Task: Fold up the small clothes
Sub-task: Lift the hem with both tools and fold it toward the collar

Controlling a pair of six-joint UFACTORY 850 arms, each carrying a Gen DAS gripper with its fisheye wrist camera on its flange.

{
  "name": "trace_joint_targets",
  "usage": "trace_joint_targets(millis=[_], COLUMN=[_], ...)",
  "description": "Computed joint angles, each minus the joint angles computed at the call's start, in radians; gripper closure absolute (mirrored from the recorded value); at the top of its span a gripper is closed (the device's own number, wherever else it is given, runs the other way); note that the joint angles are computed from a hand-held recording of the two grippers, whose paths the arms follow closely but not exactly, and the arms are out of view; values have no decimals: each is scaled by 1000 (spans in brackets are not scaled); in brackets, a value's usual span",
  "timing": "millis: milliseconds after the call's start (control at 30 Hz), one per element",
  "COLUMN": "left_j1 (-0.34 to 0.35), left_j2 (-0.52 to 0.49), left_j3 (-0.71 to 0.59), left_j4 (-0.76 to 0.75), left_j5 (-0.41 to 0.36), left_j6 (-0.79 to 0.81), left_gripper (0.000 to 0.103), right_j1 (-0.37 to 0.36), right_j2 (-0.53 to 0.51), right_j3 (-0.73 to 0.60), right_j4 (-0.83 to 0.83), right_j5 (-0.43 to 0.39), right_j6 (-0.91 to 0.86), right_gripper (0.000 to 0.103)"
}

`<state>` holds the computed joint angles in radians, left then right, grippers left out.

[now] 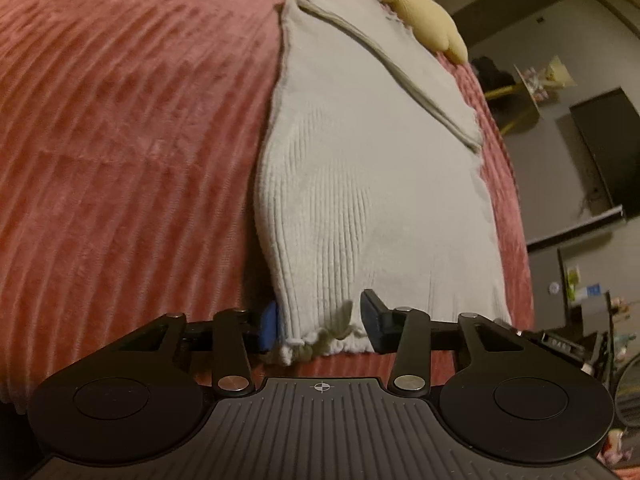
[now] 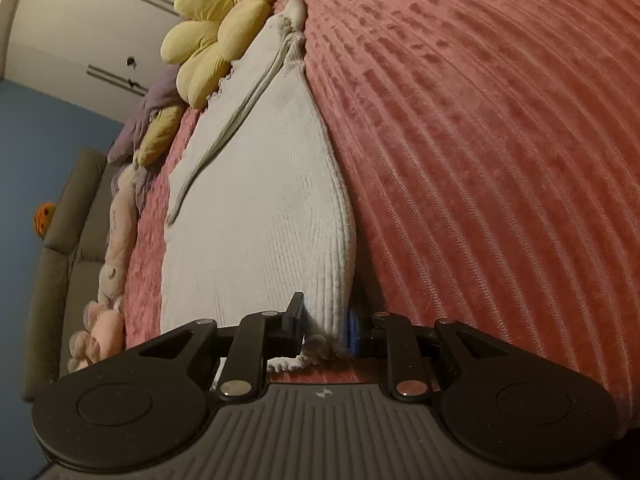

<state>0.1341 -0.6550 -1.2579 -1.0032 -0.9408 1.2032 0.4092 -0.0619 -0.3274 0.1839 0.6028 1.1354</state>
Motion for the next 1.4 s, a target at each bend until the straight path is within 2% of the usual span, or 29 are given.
trace_joint_targets(millis=[67,200,267,467,633,800,933,1067,1233,1400], left_j1=[-13,-20,-18,-2,-14,-55,-103,-148,-185,-205], left_j2=[-6,-24,-30,-33,-21,-31,-72,-111,-149,-156], left_j3=[-10,-26,-35,-59,-101,-169,-246,-306,-355,-355], left_j4=[28,25,16,-77,-220,-356,-407,-393,-365,-322], left_j5=[11,-4,-14,-105,-138,-57,67,195,281,364], left_j6=[-18,-34,-40,-36,22,102,92,82,119,167], left_gripper=[69,72,85,90,90,90,90,90,90,87], right_j1=[-3,-11,-18,-48,-96,-160,-191,-199,-200,-204], right_j2=[0,0,6,13,-3,-47,-104,-184,-269,-299], right_j3=[-13,-30,-28,-44,-107,-203,-294,-408,-515,-545], right_j4=[-1,-8,-26,-63,-64,-5,144,385,623,729], right_j5=[-30,-54,-48,-4,9,-9,-53,-100,-118,-122], right_j6=[-31,-34,-16,-3,-70,-216,-438,-781,-1155,-1294], right_gripper=[82,85,87,88,88,89,89,89,89,87])
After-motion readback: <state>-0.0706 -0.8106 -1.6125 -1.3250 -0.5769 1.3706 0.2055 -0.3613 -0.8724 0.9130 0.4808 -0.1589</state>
